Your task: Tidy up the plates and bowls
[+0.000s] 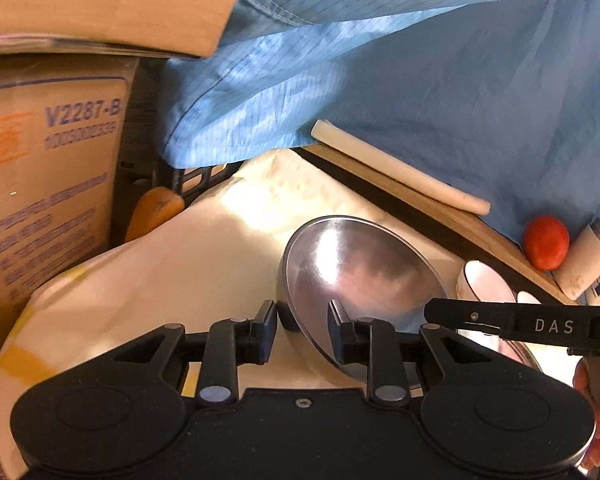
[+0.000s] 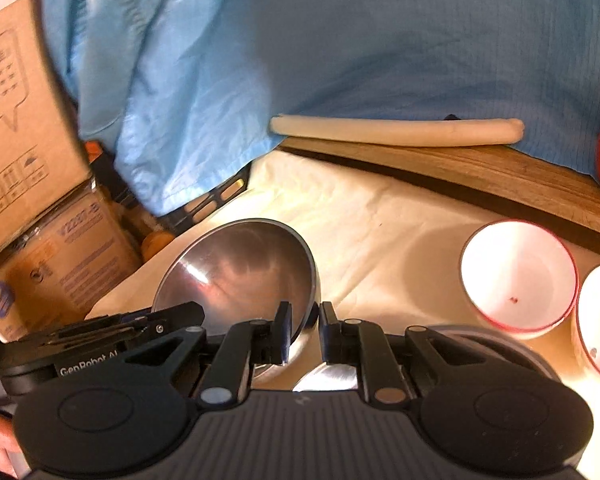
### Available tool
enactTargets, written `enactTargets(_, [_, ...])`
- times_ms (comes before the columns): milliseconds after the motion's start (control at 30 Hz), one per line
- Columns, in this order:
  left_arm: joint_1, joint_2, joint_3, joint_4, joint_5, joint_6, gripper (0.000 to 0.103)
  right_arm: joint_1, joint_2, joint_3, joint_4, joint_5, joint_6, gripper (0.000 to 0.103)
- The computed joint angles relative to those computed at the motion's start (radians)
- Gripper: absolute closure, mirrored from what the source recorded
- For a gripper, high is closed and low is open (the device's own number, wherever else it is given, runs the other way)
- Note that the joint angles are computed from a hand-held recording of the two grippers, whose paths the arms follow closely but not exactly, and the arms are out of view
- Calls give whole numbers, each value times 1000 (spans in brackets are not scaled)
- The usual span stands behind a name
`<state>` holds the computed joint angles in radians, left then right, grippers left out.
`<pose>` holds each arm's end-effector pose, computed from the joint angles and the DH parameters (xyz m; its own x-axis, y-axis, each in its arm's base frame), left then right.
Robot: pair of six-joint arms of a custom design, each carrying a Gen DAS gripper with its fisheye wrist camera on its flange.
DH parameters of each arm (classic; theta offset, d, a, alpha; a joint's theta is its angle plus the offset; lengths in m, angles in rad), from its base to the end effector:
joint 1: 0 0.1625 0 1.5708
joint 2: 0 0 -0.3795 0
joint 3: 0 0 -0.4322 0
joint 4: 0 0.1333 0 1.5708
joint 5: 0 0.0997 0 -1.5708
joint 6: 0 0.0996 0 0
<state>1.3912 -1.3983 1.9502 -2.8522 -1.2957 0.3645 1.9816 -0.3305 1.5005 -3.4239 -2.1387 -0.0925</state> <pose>0.0557 -0.5908 0.3048 -0.8675 0.2557 -0.4268 0.4735 0.6875 -0.5505 0.3358 -0.5713 -0.1145 -0.8760 -0.0910 0.4737 -0.3923 0.7057 -0.5900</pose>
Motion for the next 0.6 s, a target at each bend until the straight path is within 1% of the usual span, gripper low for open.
enactTargets(200, [5,-33,13,38,17,-1,74,10,8,8,19,0,3,87])
enactTargets(533, [10,-33,14,40,29,-4,74,10,15,-1,45,-3,11,86])
enactTargets(567, [9,-33,15,34,31,-3,72,9,13,1,44,1,11,84])
enactTargets(600, [7,-32,15,28,36,-1,68,9,13,2,41,0,10,83])
